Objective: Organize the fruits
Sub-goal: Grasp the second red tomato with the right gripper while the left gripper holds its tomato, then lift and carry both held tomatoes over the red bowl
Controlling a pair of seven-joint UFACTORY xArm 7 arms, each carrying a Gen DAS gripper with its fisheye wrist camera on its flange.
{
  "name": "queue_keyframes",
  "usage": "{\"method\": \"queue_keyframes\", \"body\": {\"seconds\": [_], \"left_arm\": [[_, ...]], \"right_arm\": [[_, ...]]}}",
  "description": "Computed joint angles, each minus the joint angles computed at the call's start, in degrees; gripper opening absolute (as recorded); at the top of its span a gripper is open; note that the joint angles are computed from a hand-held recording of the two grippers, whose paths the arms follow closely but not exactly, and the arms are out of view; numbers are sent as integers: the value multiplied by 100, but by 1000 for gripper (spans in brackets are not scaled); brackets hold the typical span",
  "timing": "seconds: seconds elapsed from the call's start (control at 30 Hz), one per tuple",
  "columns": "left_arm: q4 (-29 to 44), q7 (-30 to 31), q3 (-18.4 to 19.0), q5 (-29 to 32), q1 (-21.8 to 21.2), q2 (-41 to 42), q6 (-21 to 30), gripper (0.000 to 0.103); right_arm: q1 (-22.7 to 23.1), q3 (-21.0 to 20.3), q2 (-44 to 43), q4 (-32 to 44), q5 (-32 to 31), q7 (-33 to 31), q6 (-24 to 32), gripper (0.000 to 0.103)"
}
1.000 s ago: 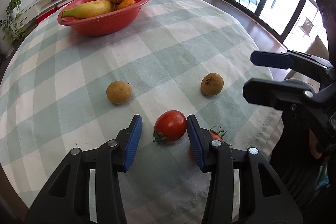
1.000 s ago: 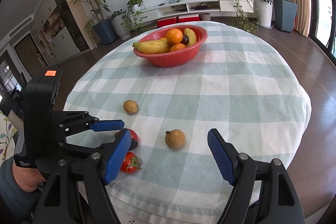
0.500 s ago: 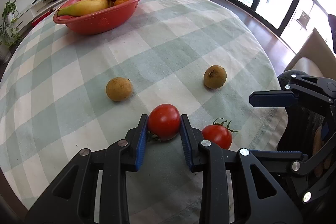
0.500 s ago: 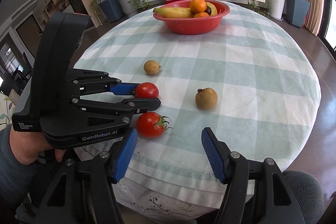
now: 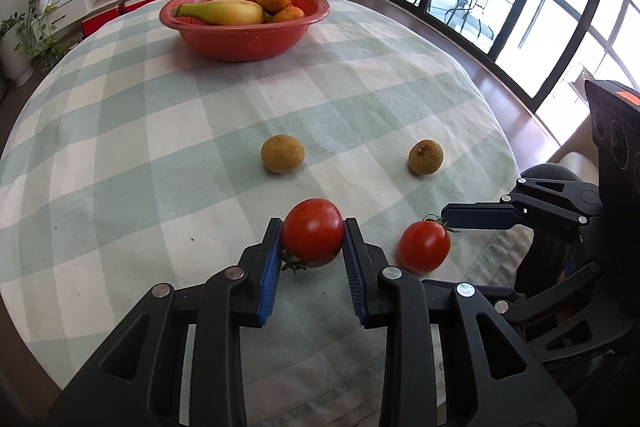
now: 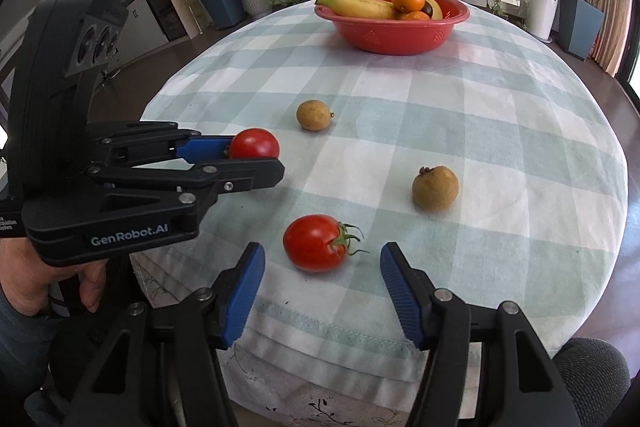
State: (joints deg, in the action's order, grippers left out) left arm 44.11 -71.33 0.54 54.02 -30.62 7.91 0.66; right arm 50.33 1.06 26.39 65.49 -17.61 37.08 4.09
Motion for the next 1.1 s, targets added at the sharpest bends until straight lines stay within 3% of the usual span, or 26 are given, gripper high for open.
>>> {"method": "queue_keyframes", "body": {"seconds": [0.17, 0.43, 0.77, 1.0, 1.1], "left_arm": [[-199, -968, 172, 860, -3, -204, -104, 27], [-242, -2083, -102, 1931, 417, -290, -154, 27], [-177, -2755, -443, 2587, 805, -302, -128, 27], [-177, -3103, -572, 2895, 1059, -439, -192, 27], [-173, -2969, -604, 2784, 1186, -541, -244, 27]], "right_arm": [[195, -183, 122, 178, -136, 107, 102, 56], [571, -527, 236, 455, -732, 425, 466, 47], [319, -287, 231, 525, -1217, 704, 566, 36], [110, -261, -52, 235, -1097, 774, 83, 36], [-39, -237, -190, 165, -893, 642, -126, 36]]}}
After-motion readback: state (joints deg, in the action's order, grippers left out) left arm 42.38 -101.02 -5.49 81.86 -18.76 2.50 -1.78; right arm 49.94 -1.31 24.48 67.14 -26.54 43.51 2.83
